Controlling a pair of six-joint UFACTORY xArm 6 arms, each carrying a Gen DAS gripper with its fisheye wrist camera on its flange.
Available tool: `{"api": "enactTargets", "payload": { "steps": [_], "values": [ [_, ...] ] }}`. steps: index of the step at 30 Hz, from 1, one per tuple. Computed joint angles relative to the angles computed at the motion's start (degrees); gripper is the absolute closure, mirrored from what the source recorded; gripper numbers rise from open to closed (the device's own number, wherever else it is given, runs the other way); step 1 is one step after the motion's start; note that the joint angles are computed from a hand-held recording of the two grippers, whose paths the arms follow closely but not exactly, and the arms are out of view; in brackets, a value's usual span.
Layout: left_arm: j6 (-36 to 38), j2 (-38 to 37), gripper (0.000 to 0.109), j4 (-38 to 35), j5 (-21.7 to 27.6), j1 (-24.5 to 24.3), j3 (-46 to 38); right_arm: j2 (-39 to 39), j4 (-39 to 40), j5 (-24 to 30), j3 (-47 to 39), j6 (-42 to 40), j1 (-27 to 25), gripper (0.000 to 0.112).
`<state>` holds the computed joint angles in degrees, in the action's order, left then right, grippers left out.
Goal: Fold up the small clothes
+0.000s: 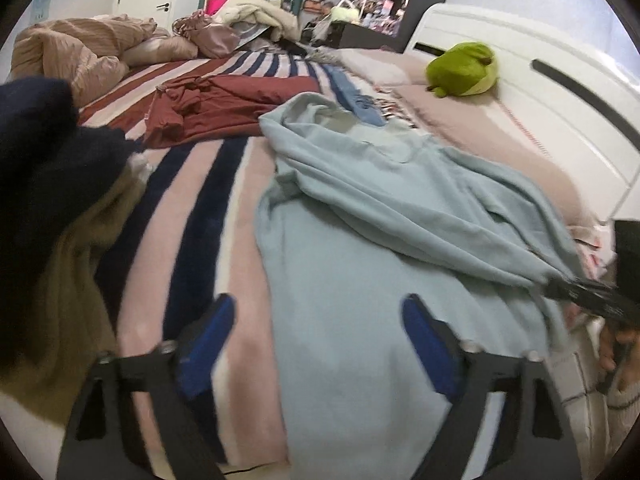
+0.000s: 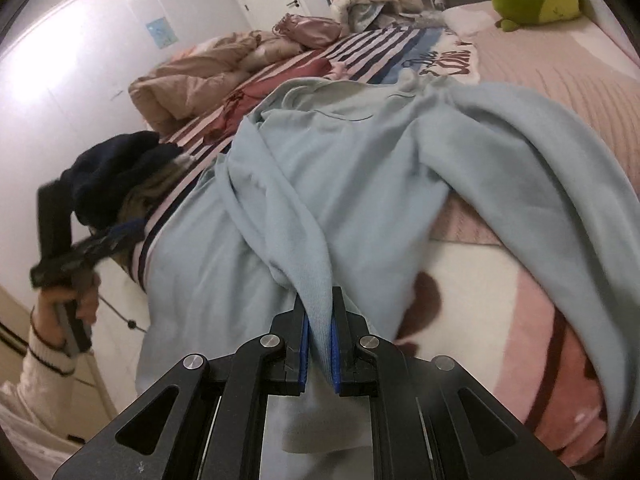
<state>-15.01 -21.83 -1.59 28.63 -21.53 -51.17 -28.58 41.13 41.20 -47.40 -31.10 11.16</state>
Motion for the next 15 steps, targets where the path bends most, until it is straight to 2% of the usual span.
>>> {"api": "enactTargets", "payload": {
  "steps": [2, 5, 7, 9, 12, 13, 14, 15],
  "values": [
    [-1.01, 3.75, 0.048, 2.44, 0.91, 0.69, -3.66, -0.57, 0.88, 0.53, 0.1, -1.51, -1.04, 0.108],
    [0.69, 9.22, 0.057, 1.29, 1.58, 1.86, -8.81, -0.21, 2.21, 2.47, -0.86, -2.82, -2.7, 0.103],
    [2.62, 12.67, 0.062, -0.12, 2.34, 2.38, -12.07, -0.68, 5.18, 3.4, -1.19, -4.78, -3.46, 0.082],
    [3.41, 15.5, 0.067, 0.56, 3.36, 2.53, -14.87, -0.71, 7.02, 3.47, -2.02, -6.08, -4.23, 0.081],
    [3.49, 19.71, 0.078, 3.54, 4.67, 2.62, -18.86, -0.35, 5.5, 3.28, -3.25, -7.18, -3.73, 0.081],
    [2.87, 20.67, 0.084, 4.76, 4.76, 2.71, -19.69, -0.38, 5.26, 3.77, -3.52, -8.03, -3.37, 0.081],
    [2.12, 21.02, 0.103, 6.03, 4.6, 2.84, -19.87, -0.45, 4.97, 4.27, -3.59, -8.56, -2.99, 0.081],
    [-0.17, 21.31, 0.106, 9.14, 4.66, 2.91, -20.1, -0.69, 4.2, 4.55, -3.43, -8.69, -2.47, 0.081]
  ]
}}
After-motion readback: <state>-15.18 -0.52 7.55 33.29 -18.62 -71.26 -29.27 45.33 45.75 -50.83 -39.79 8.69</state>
